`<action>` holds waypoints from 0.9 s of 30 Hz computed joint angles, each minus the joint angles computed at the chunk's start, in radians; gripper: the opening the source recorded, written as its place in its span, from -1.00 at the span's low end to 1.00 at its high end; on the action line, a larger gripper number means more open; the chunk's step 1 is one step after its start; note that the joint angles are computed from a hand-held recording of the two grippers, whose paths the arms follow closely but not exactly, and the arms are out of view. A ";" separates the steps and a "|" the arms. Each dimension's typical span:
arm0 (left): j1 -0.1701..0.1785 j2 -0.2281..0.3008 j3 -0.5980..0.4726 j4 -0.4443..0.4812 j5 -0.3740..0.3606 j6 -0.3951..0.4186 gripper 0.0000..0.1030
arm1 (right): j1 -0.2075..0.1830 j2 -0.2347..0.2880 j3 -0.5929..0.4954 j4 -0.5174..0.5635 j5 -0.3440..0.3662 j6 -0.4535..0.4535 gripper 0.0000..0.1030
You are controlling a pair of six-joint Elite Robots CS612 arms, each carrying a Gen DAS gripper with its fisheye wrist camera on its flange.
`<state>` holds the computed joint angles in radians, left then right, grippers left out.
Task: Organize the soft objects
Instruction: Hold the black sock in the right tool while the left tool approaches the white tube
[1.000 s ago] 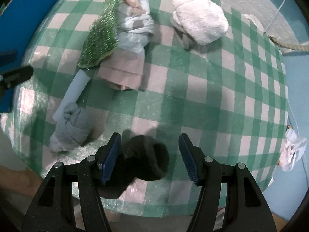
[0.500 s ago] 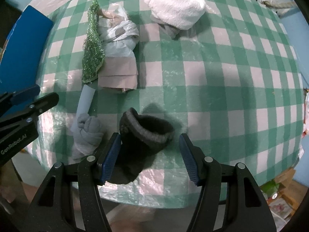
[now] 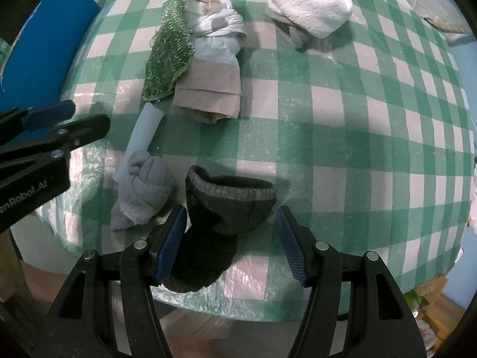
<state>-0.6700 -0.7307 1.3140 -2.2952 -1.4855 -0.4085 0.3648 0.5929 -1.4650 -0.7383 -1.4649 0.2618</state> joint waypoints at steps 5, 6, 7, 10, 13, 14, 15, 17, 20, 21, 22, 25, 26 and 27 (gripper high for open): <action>-0.004 0.011 -0.013 -0.006 0.005 0.002 0.19 | -0.009 0.007 -0.017 -0.017 0.010 0.014 0.22; -0.003 0.014 -0.018 -0.003 0.003 -0.001 0.19 | -0.017 0.006 -0.025 -0.014 0.012 0.010 0.22; -0.002 0.019 -0.024 0.001 -0.002 -0.005 0.19 | -0.020 0.000 -0.019 -0.017 0.017 0.012 0.22; 0.004 0.037 -0.051 0.017 -0.030 -0.017 0.19 | -0.024 0.000 -0.029 -0.011 0.039 0.008 0.22; 0.008 0.042 -0.056 0.019 -0.050 -0.021 0.19 | -0.018 -0.002 -0.024 -0.007 0.046 -0.012 0.22; 0.008 0.044 -0.059 0.021 -0.050 -0.018 0.19 | -0.015 -0.002 -0.023 -0.006 0.044 -0.019 0.22; 0.008 0.043 -0.054 0.018 -0.050 -0.015 0.19 | -0.012 -0.002 -0.020 -0.002 0.038 -0.026 0.22; 0.003 0.044 -0.049 0.011 -0.047 -0.008 0.19 | -0.007 -0.004 -0.013 0.002 0.026 -0.036 0.22; -0.001 0.047 -0.049 0.003 -0.056 -0.002 0.19 | -0.003 0.001 -0.014 -0.001 0.033 -0.030 0.22; -0.002 0.050 -0.053 0.003 -0.058 -0.001 0.19 | -0.003 0.002 -0.016 -0.001 0.036 -0.028 0.22; -0.002 0.050 -0.052 0.001 -0.058 0.001 0.19 | -0.003 0.005 -0.020 0.000 0.037 -0.027 0.22; -0.002 0.044 -0.048 -0.001 -0.067 -0.003 0.19 | -0.005 0.008 -0.026 0.005 0.039 -0.038 0.22; 0.000 0.043 -0.047 -0.002 -0.073 -0.008 0.19 | -0.007 0.009 -0.019 -0.002 0.041 -0.044 0.22; 0.002 0.039 -0.044 -0.004 -0.080 -0.010 0.19 | -0.006 0.011 -0.018 -0.002 0.044 -0.047 0.22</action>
